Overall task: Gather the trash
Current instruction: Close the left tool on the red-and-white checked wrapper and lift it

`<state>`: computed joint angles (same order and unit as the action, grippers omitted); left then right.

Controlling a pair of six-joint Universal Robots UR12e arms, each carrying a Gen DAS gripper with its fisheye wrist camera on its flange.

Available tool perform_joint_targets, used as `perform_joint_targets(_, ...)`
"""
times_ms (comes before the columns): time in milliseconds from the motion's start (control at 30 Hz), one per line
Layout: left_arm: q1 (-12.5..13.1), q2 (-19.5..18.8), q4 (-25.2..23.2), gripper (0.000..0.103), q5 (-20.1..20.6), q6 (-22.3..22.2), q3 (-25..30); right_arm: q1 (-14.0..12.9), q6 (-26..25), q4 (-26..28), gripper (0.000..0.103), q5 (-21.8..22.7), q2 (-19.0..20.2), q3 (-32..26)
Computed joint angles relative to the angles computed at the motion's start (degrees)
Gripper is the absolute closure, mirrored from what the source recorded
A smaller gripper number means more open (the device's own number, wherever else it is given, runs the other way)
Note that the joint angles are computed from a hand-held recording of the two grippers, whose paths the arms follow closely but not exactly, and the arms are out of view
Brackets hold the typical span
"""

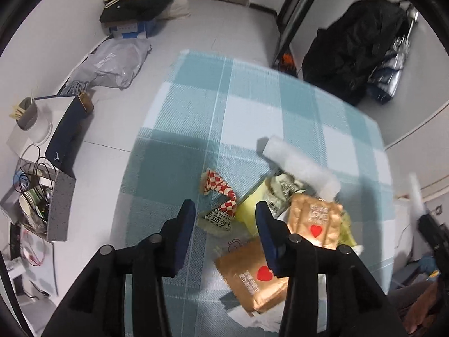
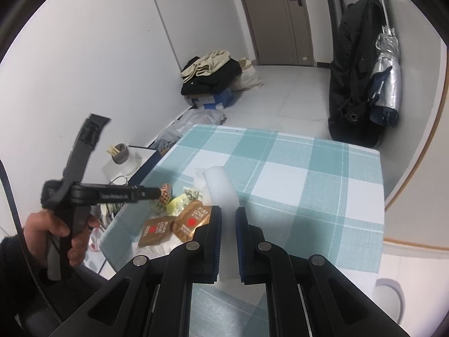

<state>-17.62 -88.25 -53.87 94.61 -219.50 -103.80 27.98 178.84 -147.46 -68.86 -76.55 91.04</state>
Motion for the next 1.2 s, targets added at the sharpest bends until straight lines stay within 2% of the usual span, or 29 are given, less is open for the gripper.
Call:
perform_joint_targets(100, -0.06, -0.52, -1.21, 0.063, 0.74, 0.74, 0.46, -0.29, 0.55, 0.11, 0.094, 0.20, 0.02, -0.04)
perform_joint_targets(167, -0.12, -0.95, -3.85, 0.064, 2.00, 0.83, 1.17, -0.36, 0.50, 0.24, 0.094, 0.19, 0.00, -0.06)
perform_joint_targets(200, -0.01, -1.00, -4.31, 0.071, 2.02, 0.44, 1.13, -0.39, 0.44, 0.34, 0.094, 0.29, 0.03, -0.12)
perform_joint_targets(233, 0.29, -0.87, -3.82, 0.077, 1.16, 0.18, 0.81, -0.41, 0.31, 0.29, 0.094, 0.32, 0.04, -0.13)
perform_joint_targets(267, 0.52, -0.86, -3.55, 0.077, 0.28, -0.03, 0.66, -0.41, 0.22, 0.33, 0.094, 0.20, 0.04, -0.15)
perform_joint_targets(400, -0.03, -1.01, -3.01, 0.080, 1.34, 0.38, 0.76, -0.53, 0.34, 0.24, 0.094, 0.40, -0.03, -0.08)
perform_joint_targets(733, -0.09, 0.13, -1.68, 0.082, 3.17, -2.88, 0.16, -1.23, 1.86, -0.92, 0.094, 1.18, -1.42, 1.27)
perform_joint_targets(867, -1.09, 1.46, 0.24, 0.082, 5.28, -3.80, -0.07, -1.39, 2.56, -1.71, 0.094, 1.76, -2.69, 2.09)
perform_joint_targets(1000, -3.45, 2.56, 3.31, 0.082, 9.70, -3.02, 0.63, -1.69, 4.06, -3.17, 0.094, 2.99, -4.07, 2.84)
perform_joint_targets(1200, -6.72, 3.08, 9.31, 0.082, 13.75, -0.45, 1.97, -2.37, 5.66, -6.40, 0.094, 3.23, -7.04, 4.01)
